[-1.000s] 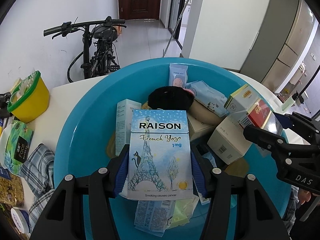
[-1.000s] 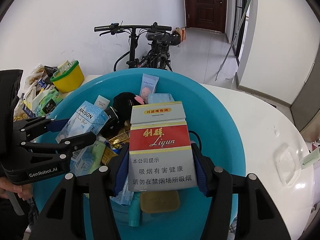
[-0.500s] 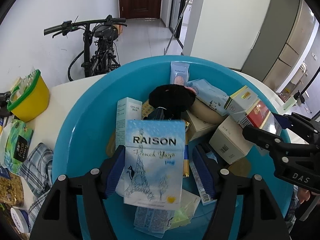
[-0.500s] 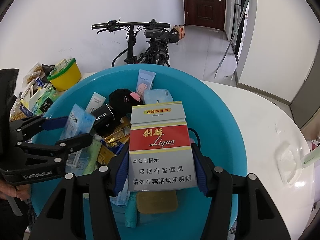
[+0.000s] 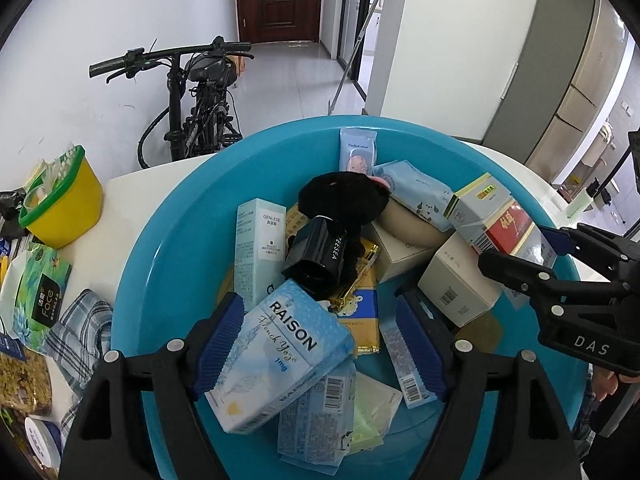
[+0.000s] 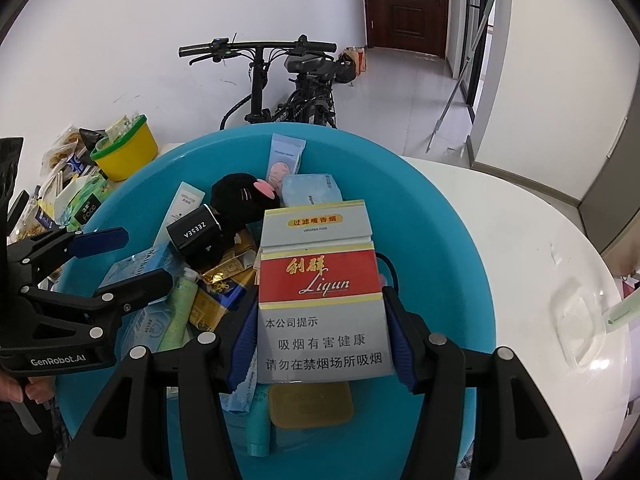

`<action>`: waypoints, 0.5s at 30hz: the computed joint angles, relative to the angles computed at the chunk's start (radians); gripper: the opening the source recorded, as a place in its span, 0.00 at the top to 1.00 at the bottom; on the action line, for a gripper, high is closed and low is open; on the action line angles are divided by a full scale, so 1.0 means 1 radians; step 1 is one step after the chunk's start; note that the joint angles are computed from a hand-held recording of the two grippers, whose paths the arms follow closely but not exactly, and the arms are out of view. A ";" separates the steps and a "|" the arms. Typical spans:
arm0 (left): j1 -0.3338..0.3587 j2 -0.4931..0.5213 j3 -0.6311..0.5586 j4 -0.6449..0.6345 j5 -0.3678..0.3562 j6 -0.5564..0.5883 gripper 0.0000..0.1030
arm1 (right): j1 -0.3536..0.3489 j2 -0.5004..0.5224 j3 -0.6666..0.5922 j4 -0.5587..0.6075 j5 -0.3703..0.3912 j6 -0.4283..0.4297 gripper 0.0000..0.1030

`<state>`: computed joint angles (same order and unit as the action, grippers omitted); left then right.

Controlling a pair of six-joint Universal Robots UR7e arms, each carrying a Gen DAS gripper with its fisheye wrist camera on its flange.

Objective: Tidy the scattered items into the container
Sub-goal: 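Open both tools to release the packs into the basin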

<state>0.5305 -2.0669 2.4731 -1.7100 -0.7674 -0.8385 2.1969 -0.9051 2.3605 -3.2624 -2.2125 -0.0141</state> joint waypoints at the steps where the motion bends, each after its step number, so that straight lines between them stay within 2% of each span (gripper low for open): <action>1: 0.000 -0.003 0.001 0.000 -0.001 -0.001 0.22 | -0.001 -0.001 0.000 0.001 0.001 0.001 0.44; 11: -0.014 -0.014 0.006 0.005 -0.004 -0.006 0.22 | -0.005 -0.001 0.010 -0.012 0.012 0.019 0.32; 15: -0.043 -0.034 0.014 0.027 0.014 -0.028 0.22 | -0.001 -0.003 0.016 -0.037 0.005 0.020 0.28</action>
